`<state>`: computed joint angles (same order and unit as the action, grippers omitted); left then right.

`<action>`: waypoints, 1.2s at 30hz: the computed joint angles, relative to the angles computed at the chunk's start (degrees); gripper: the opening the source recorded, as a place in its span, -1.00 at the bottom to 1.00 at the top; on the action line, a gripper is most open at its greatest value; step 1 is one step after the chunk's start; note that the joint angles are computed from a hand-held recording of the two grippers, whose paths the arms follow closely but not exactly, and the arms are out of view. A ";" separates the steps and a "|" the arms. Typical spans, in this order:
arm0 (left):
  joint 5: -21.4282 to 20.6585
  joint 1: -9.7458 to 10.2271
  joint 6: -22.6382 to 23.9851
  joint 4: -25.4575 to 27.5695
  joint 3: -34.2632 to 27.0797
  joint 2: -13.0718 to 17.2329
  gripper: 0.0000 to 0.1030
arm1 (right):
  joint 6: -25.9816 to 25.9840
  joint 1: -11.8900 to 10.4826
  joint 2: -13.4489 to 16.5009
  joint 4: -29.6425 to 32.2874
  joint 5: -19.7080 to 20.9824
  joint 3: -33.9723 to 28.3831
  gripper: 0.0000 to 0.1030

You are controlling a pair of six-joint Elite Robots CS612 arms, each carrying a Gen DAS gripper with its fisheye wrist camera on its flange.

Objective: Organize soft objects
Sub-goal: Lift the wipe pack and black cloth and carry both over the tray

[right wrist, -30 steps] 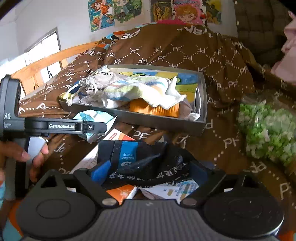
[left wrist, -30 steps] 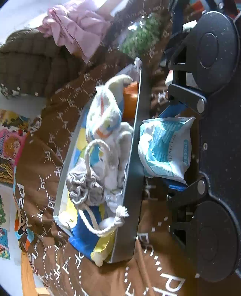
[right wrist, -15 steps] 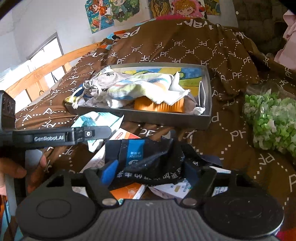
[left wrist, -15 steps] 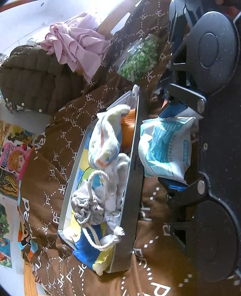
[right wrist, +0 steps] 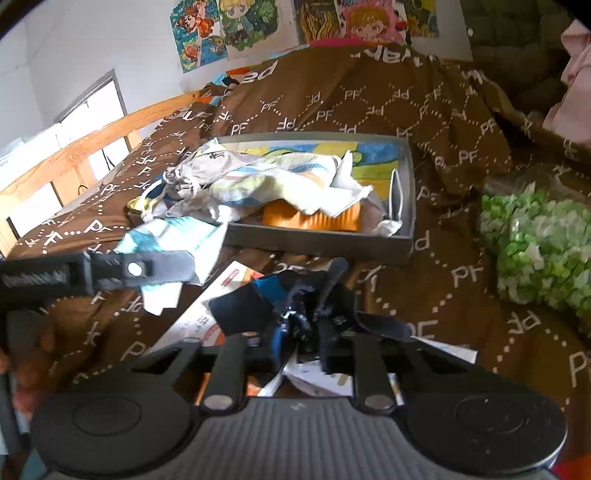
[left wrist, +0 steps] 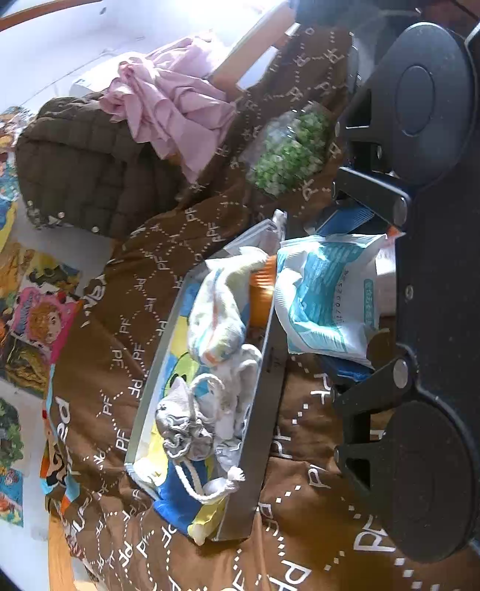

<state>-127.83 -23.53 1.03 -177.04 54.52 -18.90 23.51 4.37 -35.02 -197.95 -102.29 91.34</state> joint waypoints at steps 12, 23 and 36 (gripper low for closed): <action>-0.14 -0.40 -3.28 -5.33 3.72 -2.19 0.35 | -7.25 1.93 1.23 -8.04 -10.12 -0.80 -0.85; -0.77 -0.54 -6.02 -8.56 3.06 -1.68 0.34 | -9.14 2.30 1.74 -13.75 -13.22 -1.29 -0.85; 0.96 -0.53 -10.36 -10.50 -0.12 0.03 0.35 | -12.54 2.46 3.47 -18.78 -14.93 -3.49 -0.85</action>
